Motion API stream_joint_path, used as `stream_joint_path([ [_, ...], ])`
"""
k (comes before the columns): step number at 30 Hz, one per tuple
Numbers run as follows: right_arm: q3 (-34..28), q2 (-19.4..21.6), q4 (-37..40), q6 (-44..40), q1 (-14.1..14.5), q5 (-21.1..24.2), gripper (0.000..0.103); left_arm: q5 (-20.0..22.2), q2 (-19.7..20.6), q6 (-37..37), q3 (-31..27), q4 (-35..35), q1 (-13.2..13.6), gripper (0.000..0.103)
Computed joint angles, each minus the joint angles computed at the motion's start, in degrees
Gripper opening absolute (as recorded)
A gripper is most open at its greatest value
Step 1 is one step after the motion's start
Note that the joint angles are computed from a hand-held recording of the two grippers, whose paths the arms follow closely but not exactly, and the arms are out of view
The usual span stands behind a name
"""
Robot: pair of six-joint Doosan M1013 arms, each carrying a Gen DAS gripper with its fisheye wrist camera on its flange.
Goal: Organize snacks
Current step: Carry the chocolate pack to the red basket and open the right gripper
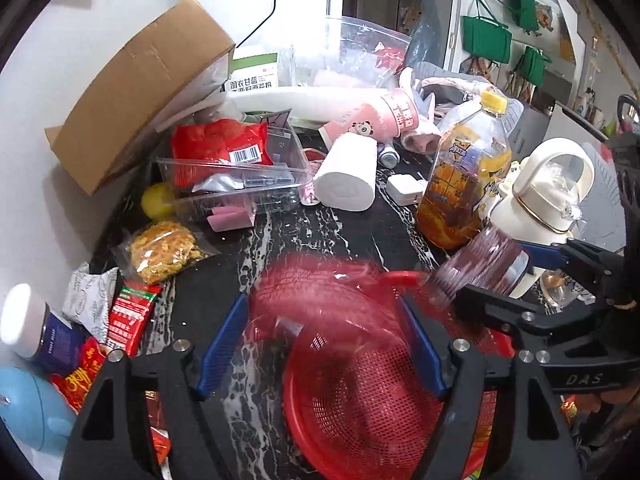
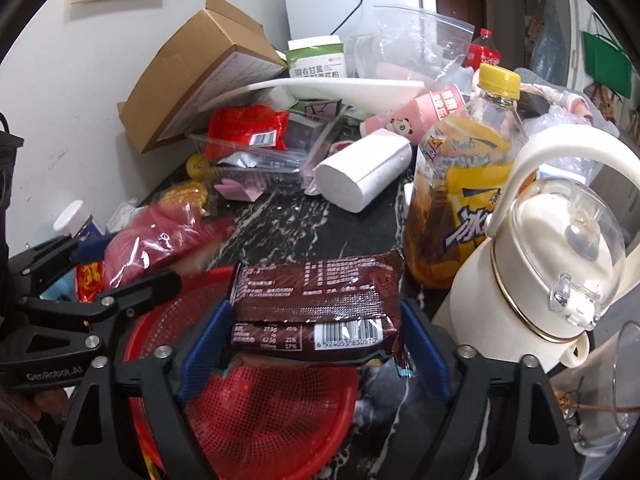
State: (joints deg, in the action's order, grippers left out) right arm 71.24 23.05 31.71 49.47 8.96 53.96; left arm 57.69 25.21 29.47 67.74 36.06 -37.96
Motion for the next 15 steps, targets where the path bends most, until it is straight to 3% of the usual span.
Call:
stream_joint_path([
  [15, 0.61, -1.84, -1.04, 1.14, -0.61, -1.56, 0.087, 0.39, -0.85, -0.37, -0.58, 0.78, -1.05, 0.076],
])
